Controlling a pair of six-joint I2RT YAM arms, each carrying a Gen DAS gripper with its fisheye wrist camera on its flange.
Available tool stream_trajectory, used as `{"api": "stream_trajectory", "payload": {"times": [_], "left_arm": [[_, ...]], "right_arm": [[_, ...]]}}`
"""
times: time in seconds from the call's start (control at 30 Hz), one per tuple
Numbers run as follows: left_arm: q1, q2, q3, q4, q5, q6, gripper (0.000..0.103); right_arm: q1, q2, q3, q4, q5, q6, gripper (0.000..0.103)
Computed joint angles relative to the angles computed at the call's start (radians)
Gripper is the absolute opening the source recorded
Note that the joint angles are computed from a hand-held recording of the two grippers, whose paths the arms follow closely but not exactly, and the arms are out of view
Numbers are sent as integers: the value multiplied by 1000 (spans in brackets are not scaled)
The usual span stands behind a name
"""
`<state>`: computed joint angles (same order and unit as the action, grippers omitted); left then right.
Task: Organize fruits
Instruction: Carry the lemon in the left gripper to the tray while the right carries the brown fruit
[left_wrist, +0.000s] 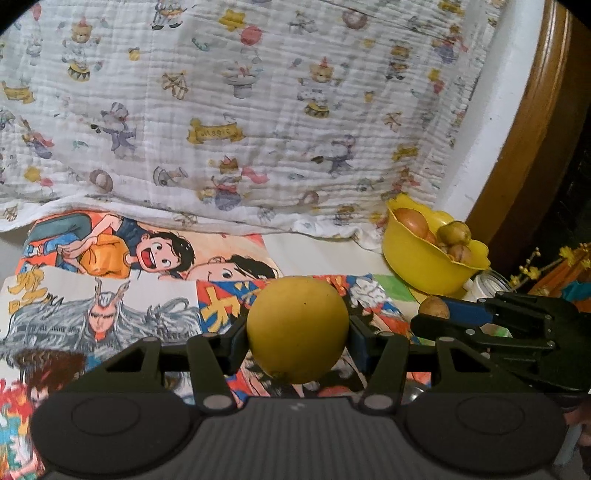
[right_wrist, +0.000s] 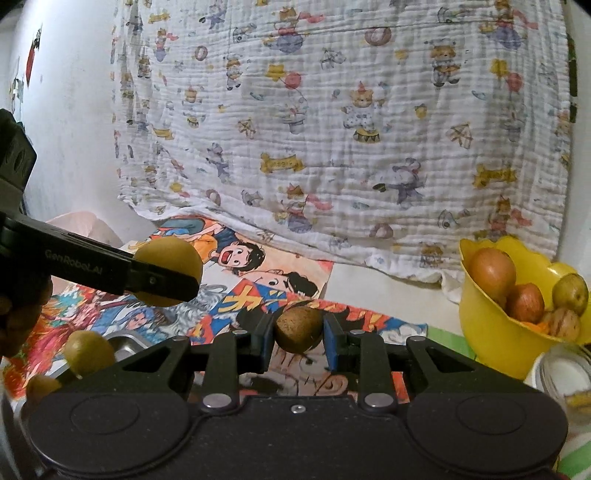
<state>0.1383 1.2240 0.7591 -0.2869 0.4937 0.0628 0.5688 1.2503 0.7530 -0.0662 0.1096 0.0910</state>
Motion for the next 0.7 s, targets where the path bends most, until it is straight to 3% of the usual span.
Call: {"api": "stream_trajectory", "payload": {"times": [0.7], "left_arm": [[8,-318,-191,-141,51,-35,59]], "right_arm": [[67,-341,-191,-215,23,77,30]]}}
